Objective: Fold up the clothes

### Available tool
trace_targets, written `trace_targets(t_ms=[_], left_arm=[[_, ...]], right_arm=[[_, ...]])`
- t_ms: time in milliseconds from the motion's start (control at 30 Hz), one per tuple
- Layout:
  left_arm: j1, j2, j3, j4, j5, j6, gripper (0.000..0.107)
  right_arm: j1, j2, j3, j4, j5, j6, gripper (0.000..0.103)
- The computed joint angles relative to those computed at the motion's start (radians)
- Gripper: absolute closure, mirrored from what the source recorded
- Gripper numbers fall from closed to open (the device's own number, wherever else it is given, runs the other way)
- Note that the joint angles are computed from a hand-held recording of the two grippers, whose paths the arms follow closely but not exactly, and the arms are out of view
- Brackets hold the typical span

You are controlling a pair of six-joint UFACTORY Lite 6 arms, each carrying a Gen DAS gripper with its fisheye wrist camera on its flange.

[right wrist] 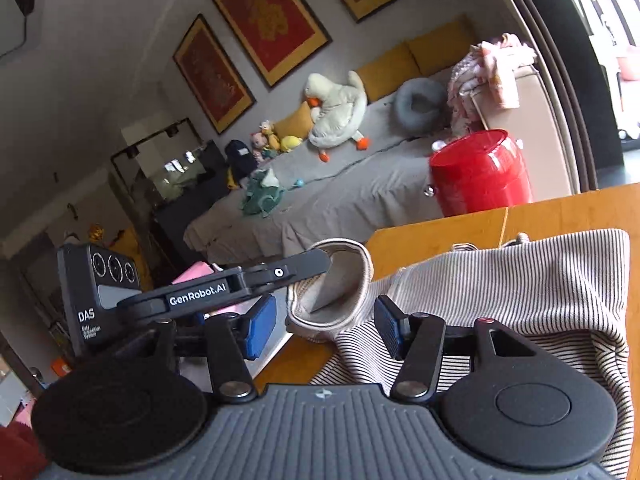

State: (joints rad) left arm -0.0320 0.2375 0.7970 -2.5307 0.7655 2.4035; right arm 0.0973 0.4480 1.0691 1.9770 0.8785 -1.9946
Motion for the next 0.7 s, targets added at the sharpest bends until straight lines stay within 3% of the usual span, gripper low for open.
trace_targets(t_ms=[133,267,400,467,533,600,700], left_arm=[[0.009,0.153,0.044,0.004,0.114,-0.042,0.096],[0.053,0.252,0.065,0.044,0.215,-0.085,0.096],[0.078,0.276,0.071,0.075,0.252,-0.103,0.096],[0.085,0.279,0.073,0.087,0.255,-0.115,0.096],[0.095,0.289,0.082,0.107,0.259,-0.139,0.096],[0.106,0.286,0.078,0.119,0.277,-0.152,0.096],[0.120,0.262,0.049,0.111,0.316,-0.145,0.096]], right_arm=[[0.091,0.022,0.032,0.079,-0.208,-0.088,0.048],[0.137,0.072,0.086,0.071,-0.278,-0.057,0.048],[0.199,0.124,0.161,0.068,-0.374,-0.047,0.049],[0.227,0.141,0.187,0.057,-0.416,-0.049,0.063],[0.245,0.155,0.215,0.018,-0.449,-0.015,0.087],[0.253,0.162,0.233,-0.009,-0.472,0.015,0.097],[0.247,0.151,0.237,0.000,-0.477,0.013,0.099]])
